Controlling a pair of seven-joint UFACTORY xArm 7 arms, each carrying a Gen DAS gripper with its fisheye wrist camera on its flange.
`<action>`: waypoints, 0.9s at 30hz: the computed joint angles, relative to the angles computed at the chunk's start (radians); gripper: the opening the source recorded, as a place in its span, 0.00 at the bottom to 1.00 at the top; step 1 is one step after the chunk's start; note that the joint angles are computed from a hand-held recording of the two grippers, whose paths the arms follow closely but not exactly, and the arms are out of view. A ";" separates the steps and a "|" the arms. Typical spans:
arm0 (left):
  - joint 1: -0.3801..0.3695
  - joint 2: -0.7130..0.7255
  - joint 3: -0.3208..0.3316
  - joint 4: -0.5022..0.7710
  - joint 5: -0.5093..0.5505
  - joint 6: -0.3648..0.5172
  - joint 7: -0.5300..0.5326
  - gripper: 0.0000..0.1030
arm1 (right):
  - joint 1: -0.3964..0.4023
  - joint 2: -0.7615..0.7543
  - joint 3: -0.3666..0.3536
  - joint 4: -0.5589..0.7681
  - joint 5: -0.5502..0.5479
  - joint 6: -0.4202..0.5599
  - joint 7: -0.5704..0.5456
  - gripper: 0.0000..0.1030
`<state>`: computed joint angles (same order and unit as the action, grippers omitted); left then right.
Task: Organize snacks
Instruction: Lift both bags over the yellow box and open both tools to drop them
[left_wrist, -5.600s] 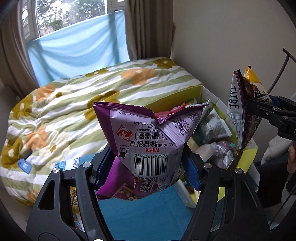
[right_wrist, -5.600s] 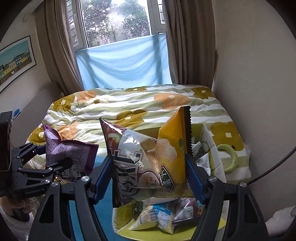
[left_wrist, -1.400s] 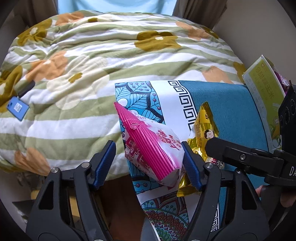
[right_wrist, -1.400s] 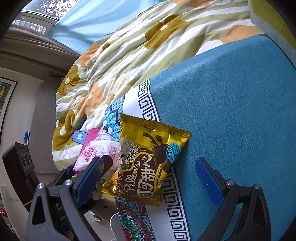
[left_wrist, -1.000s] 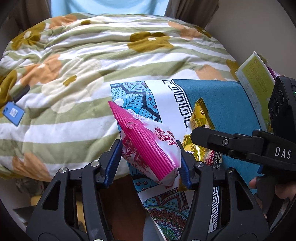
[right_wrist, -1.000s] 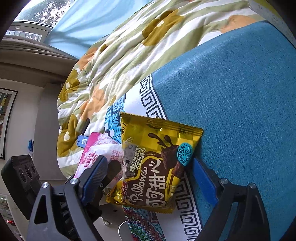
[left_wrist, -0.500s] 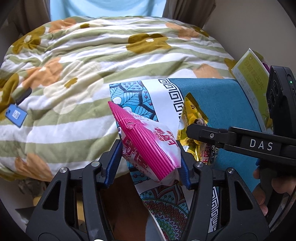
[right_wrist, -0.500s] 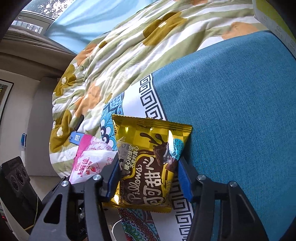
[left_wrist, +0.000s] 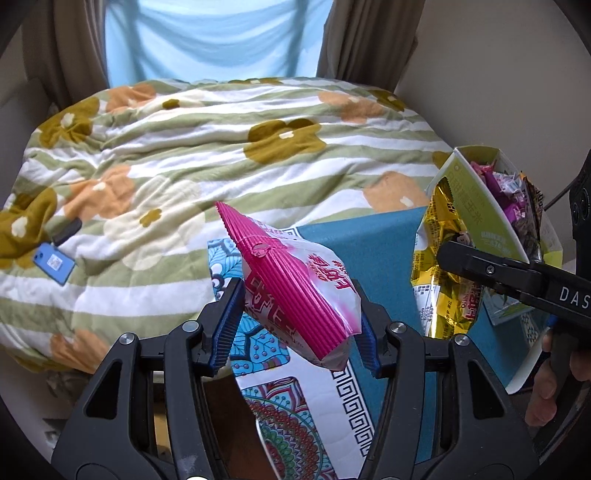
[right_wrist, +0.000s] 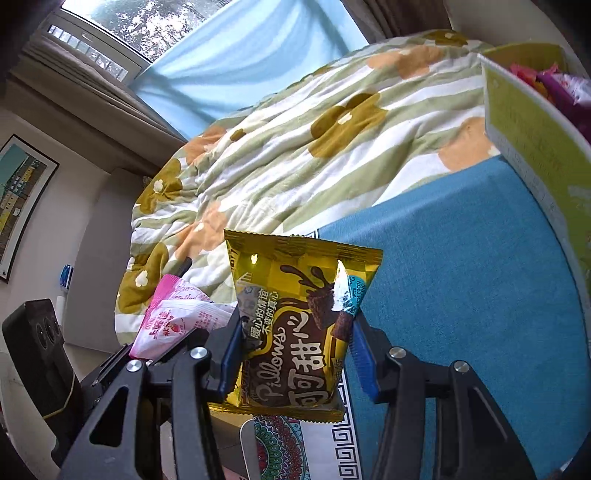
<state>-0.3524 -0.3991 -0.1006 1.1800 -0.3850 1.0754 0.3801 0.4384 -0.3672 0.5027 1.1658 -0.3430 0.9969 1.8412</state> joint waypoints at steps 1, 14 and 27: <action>-0.006 -0.005 -0.012 0.014 -0.001 -0.001 -0.013 0.50 | 0.002 -0.020 0.002 0.014 -0.006 0.037 -0.013 0.46; -0.154 0.040 -0.233 0.232 0.086 -0.044 -0.328 0.50 | -0.041 -0.420 0.005 0.056 0.061 0.430 -0.260 0.46; -0.384 0.355 -0.459 0.476 0.407 -0.073 -0.760 0.50 | -0.060 -0.854 -0.133 -0.033 0.134 0.735 -0.505 0.46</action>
